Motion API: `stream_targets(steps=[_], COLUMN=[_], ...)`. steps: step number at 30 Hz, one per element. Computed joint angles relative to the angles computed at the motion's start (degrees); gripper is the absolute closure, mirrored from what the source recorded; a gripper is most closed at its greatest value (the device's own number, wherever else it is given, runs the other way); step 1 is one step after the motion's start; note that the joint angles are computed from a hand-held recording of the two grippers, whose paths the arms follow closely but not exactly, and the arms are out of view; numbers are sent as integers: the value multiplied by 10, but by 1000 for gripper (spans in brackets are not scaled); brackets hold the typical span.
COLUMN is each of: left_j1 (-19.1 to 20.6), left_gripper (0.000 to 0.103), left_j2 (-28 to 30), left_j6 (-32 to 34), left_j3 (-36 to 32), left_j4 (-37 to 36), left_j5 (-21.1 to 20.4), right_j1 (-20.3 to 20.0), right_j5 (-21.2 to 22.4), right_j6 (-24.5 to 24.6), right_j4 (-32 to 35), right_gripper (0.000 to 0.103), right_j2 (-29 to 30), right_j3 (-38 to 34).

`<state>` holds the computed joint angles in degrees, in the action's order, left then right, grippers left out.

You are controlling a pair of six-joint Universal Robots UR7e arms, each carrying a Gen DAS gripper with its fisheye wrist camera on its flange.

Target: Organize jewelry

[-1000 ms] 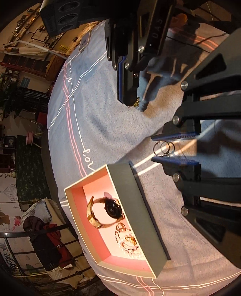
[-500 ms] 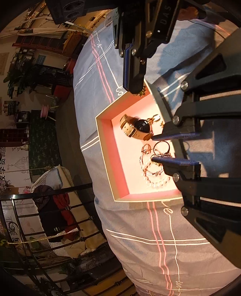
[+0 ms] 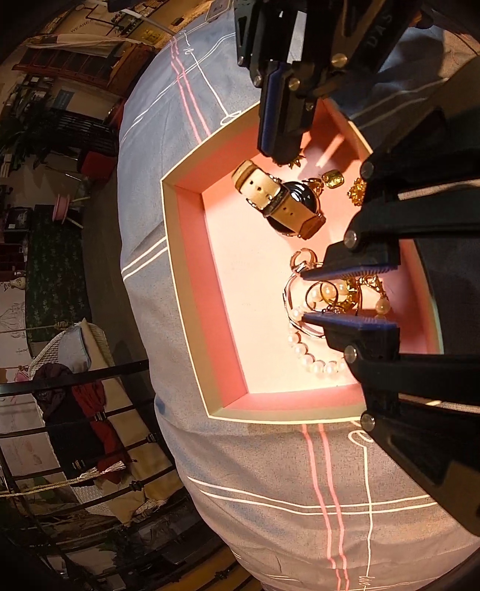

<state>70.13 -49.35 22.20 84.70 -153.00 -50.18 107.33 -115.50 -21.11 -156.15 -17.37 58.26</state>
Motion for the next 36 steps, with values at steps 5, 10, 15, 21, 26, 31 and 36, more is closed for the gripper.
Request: stream_targets(steps=[5, 10, 15, 21, 26, 31, 36], left_j1=[1, -6, -26, -63, -99, -183, -311], left_gripper=[78, 46, 28, 6, 6, 6, 6], left_j2=[-3, -15, -56, -113, -170, -232, -323], left_j6=[-3, 7, 16, 74, 40, 6, -75], left_j3=[8, 38, 109, 235, 346, 480, 610], left_j4=[-15, -74, -186, -397, -493, -602, -591], left_j5=[6, 28, 60, 80, 98, 187, 297], right_j1=[-1, -1, 9, 34, 64, 109, 169], right_j5=[-5, -10, -20, -22, -55, -113, -154], right_j6=[-11, -12, -23, -49, -65, -97, -133], right_j4=[-15, -28, -82, -253, -359, -498, -641], right_gripper=[95, 95, 88, 32, 23, 13, 6], right_j2=[7, 9, -5, -47, -72, -89, -114], right_j3=[2, 8, 46, 158, 241, 333, 439])
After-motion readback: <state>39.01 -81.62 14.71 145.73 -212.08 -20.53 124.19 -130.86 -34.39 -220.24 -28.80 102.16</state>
